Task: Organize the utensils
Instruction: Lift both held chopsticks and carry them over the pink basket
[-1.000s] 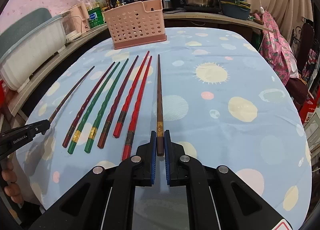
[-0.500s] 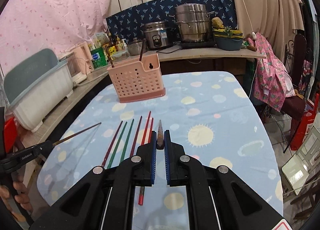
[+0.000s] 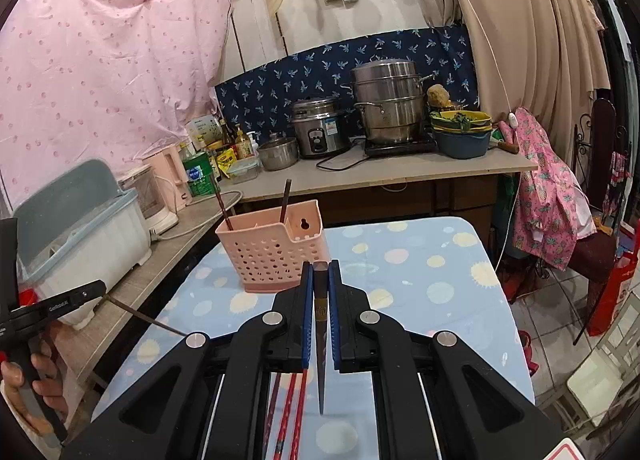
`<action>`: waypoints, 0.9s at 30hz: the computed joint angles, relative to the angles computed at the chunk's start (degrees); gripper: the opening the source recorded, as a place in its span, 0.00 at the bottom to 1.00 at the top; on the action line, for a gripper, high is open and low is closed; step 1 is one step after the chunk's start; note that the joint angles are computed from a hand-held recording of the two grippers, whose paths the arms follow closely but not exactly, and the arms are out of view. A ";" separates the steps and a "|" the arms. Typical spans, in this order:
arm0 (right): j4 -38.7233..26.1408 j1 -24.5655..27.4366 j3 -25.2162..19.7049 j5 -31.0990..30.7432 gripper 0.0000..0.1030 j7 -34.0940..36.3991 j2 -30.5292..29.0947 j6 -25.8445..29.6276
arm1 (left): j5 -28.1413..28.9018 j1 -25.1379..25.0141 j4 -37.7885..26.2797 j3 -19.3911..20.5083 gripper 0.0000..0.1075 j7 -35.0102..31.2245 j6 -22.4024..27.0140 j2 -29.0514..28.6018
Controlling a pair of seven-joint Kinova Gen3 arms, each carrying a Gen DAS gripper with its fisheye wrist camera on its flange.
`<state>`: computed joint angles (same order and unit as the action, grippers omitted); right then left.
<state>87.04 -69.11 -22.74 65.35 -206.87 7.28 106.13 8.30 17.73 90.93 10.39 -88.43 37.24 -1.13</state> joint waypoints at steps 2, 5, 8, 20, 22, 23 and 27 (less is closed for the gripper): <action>0.43 0.99 0.38 1.24 0.07 0.52 -1.56 -1.51 | -0.64 0.21 -2.69 0.29 0.07 0.78 0.59 1.30; -0.21 2.93 0.21 3.79 0.07 2.58 -2.82 -2.77 | -1.93 0.82 -6.80 0.64 0.07 1.88 1.11 2.90; -1.21 5.55 0.40 7.29 0.07 5.38 -3.99 -5.70 | -4.14 1.89 -11.59 0.89 0.07 3.84 1.21 4.73; -8.12 17.66 5.74 15.84 0.07 14.01 -2.91 -24.90 | -17.19 10.51 -31.62 -2.67 0.07 18.14 -3.27 15.30; -8.80 19.32 6.93 15.74 0.07 14.30 -2.13 -27.64 | -18.03 11.67 -35.68 -3.51 0.06 19.21 -2.26 18.28; -9.06 20.27 7.63 15.27 0.07 14.48 -1.77 -29.38 | -18.25 12.17 -36.98 -3.94 0.07 19.58 -1.97 19.37; -9.73 23.04 9.79 12.39 0.07 15.59 -0.44 -34.44 | -18.03 13.48 -43.01 -5.27 0.06 20.43 0.64 24.43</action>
<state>77.31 -46.07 -12.95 77.75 -191.28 6.84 71.70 -9.73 31.21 47.92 5.12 -68.00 37.88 23.30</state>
